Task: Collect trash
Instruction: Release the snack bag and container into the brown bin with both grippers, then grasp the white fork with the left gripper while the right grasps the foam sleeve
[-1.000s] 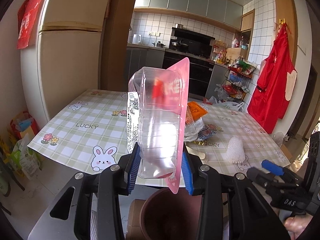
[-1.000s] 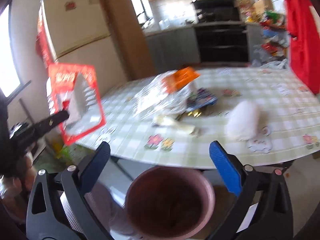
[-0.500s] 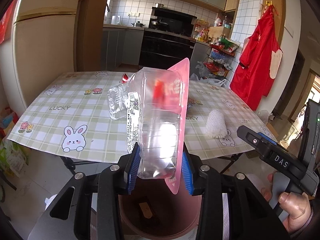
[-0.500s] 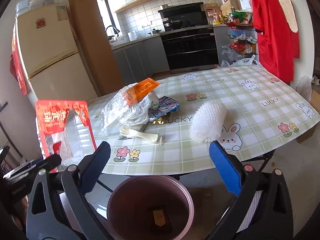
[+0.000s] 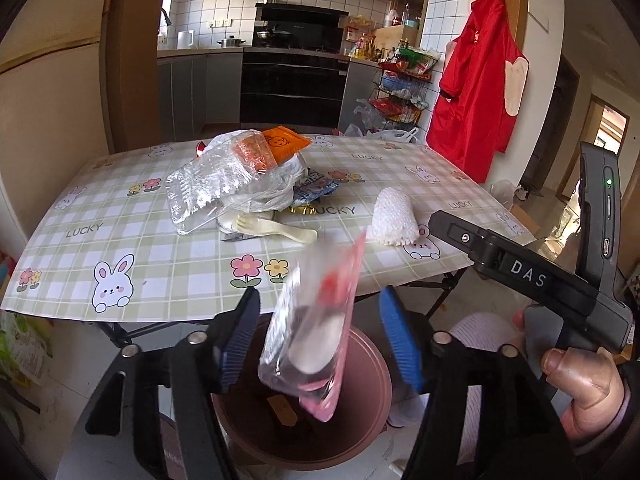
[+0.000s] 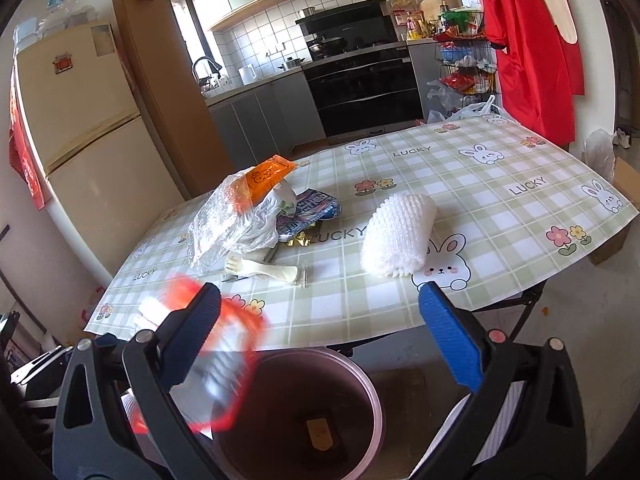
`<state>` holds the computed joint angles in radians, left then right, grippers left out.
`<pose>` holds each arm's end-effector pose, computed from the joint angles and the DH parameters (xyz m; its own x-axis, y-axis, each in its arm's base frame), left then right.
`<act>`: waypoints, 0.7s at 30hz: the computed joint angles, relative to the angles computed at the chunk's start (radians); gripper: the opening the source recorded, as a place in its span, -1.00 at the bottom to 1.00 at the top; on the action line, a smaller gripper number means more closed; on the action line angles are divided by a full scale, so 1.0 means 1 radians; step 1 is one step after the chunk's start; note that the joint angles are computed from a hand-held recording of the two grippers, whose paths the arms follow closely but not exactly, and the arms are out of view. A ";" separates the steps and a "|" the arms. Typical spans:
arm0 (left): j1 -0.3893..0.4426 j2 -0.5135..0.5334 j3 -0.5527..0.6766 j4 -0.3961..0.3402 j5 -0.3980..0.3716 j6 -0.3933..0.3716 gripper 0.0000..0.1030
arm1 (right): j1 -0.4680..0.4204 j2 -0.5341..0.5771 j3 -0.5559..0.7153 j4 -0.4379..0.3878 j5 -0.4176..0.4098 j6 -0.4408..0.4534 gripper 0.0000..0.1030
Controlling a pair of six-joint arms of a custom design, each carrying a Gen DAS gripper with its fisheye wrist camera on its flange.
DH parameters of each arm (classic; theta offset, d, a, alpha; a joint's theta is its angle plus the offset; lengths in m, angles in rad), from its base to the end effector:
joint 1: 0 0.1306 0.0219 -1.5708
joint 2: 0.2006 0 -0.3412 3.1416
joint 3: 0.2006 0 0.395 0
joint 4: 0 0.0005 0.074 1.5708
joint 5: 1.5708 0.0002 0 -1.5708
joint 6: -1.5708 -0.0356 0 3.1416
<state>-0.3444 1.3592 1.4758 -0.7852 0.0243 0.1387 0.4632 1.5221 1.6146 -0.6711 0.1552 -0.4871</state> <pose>0.4667 -0.1689 0.4496 -0.6270 0.0781 -0.7751 0.2714 0.9545 -0.1234 0.5020 0.2440 0.4445 -0.5848 0.2249 -0.7794 -0.0588 0.9465 0.3172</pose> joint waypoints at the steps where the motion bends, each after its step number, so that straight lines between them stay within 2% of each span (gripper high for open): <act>1: 0.000 -0.003 -0.002 0.006 -0.004 0.000 0.35 | 0.000 -0.001 -0.001 0.000 0.001 -0.002 0.90; 4: 0.005 -0.006 -0.006 0.010 -0.018 0.019 0.55 | 0.000 -0.001 -0.001 -0.003 0.005 -0.006 0.90; 10: 0.026 -0.008 -0.008 0.010 -0.038 0.079 0.76 | 0.001 0.003 0.003 -0.016 0.008 -0.013 0.90; 21: 0.047 -0.010 -0.014 0.002 -0.043 0.132 0.79 | 0.000 0.013 0.007 -0.028 0.006 -0.021 0.90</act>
